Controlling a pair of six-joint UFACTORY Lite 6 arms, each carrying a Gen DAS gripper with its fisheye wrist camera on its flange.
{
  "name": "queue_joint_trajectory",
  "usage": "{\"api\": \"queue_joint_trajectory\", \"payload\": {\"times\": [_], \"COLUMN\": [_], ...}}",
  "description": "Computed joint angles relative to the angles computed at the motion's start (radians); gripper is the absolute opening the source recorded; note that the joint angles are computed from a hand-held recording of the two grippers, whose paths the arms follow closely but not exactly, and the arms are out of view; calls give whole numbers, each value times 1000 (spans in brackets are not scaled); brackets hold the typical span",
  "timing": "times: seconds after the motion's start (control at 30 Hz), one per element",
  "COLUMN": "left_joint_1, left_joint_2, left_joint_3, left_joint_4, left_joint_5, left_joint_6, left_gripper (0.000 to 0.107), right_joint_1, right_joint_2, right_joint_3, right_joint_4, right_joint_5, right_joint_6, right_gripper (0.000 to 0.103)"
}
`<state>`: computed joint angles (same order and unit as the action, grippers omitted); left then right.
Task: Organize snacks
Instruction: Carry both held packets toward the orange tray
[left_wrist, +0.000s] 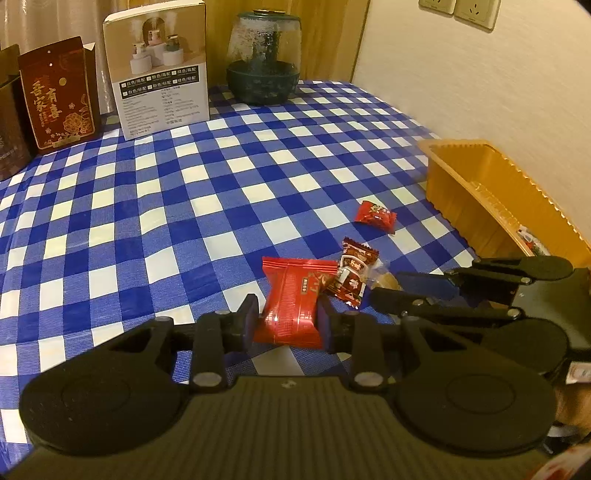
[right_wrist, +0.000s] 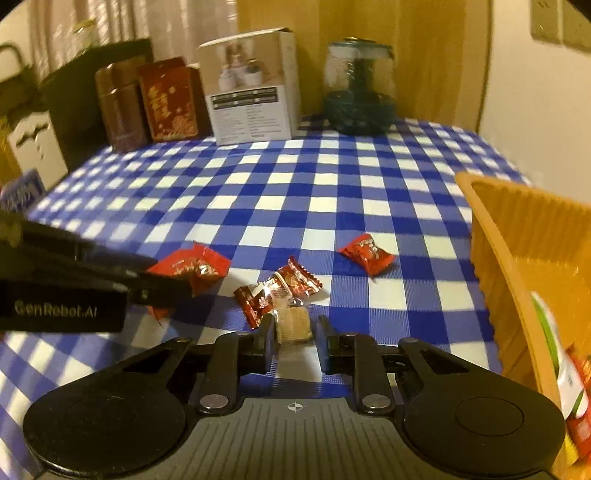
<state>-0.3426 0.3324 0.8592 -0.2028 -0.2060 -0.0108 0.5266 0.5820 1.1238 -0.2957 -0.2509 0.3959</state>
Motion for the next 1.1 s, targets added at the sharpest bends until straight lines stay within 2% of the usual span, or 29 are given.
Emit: {"api": "queue_joint_trajectory", "payload": {"times": [0.37,0.63,0.9,1.0,1.07,1.1], "left_joint_1": [-7,-20,-66,-81,-101,-120], "left_joint_2": [-25,-83,-180,-224,-245,-256], "left_joint_3": [-11,-42,-89,-106,-108,-107], "left_joint_4": [-10,-11,-114,-27,-91,-184], "left_joint_5": [-1,-2,1,4,5,4], "left_joint_6": [-1,-29,27,-107,-53,33], "left_gripper": [30,30,30,30,30,30], "right_joint_1": [13,2,-12,-16,-16,-16], "right_joint_2": [-80,-187,-336,-418,-470,-505], "right_joint_3": [-53,-135,-252,-316,-353,-378], "right_joint_4": [104,84,136,164,212,244], "right_joint_5": [10,-2,-6,-3,1,4], "right_joint_6": [-54,13,1,-14,-53,-83], "right_gripper": [23,23,23,23,23,23]}}
